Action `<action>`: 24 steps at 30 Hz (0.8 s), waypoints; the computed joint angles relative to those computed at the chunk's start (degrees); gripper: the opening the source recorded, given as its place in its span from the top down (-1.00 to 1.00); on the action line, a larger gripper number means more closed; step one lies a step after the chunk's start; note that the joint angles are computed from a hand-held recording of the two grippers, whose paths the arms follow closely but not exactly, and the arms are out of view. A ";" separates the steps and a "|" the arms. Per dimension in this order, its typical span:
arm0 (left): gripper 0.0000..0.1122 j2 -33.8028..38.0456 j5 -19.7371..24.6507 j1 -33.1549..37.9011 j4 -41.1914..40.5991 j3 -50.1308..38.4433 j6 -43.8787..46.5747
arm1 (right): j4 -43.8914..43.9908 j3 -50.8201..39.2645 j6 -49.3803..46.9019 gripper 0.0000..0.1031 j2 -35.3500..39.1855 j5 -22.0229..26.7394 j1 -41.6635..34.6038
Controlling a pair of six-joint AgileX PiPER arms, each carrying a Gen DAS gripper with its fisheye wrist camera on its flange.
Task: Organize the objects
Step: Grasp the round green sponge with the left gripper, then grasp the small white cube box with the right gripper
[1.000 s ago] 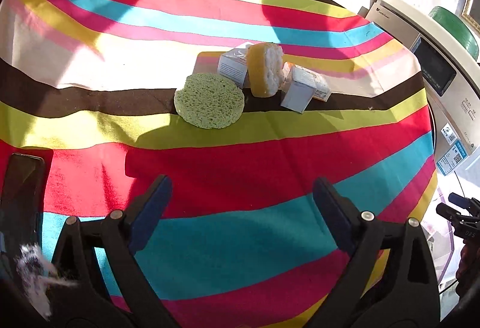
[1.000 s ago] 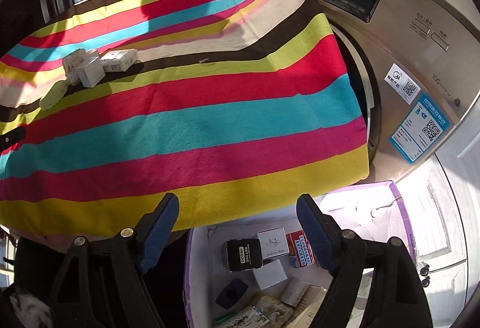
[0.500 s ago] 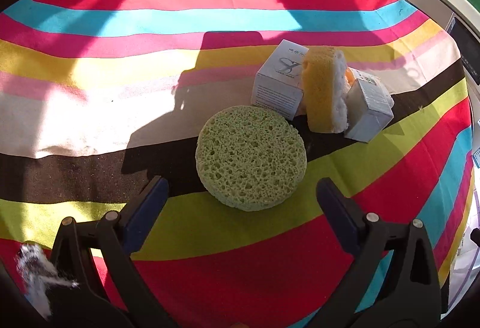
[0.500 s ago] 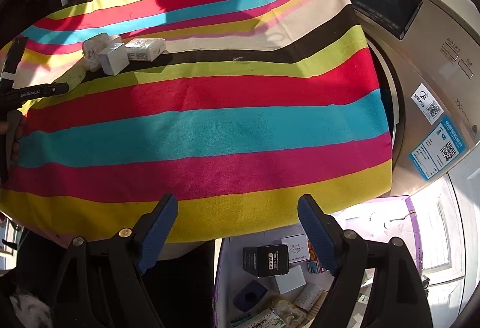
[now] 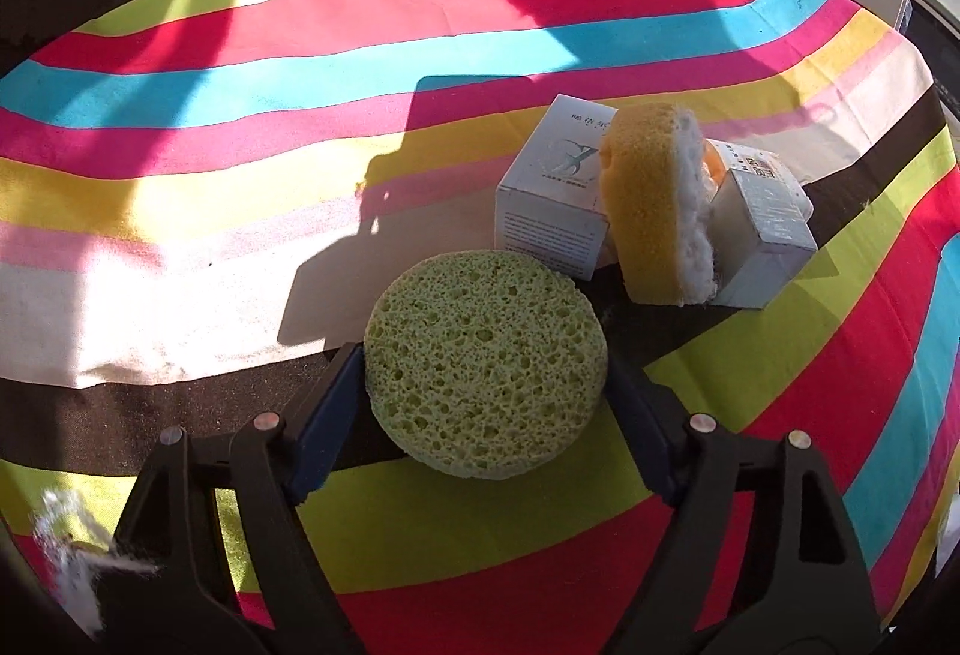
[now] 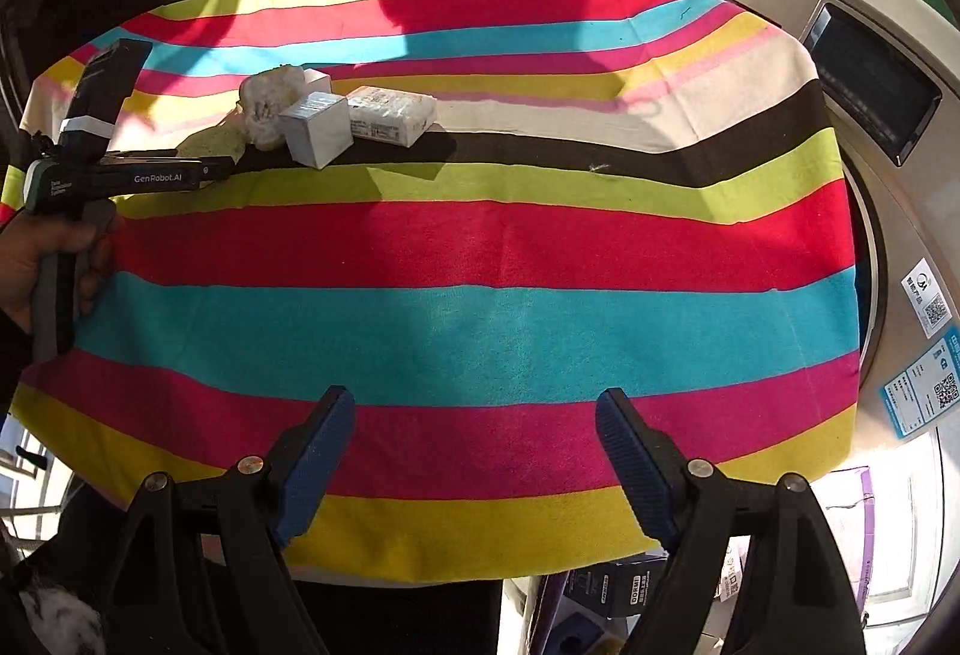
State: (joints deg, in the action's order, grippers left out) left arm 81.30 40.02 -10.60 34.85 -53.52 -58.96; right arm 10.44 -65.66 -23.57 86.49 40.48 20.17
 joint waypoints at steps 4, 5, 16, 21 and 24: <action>-0.46 -0.63 -0.37 1.33 -1.09 0.23 0.71 | -1.13 -3.12 3.21 -0.62 2.45 -1.44 5.08; -0.46 -0.67 0.08 1.41 -0.57 0.26 -0.33 | -0.95 -4.35 3.70 -0.62 3.46 -1.73 6.05; -0.46 -3.75 3.95 2.54 3.58 2.87 -11.32 | -4.64 -25.13 14.27 -0.62 20.33 -1.97 14.35; -0.46 -3.33 6.53 -0.10 5.13 2.08 -14.15 | -8.52 -35.37 21.13 -0.62 28.47 3.01 16.35; -0.46 -3.28 6.86 -0.80 5.45 2.13 -14.89 | -10.90 -39.07 26.03 -0.62 31.22 4.90 16.84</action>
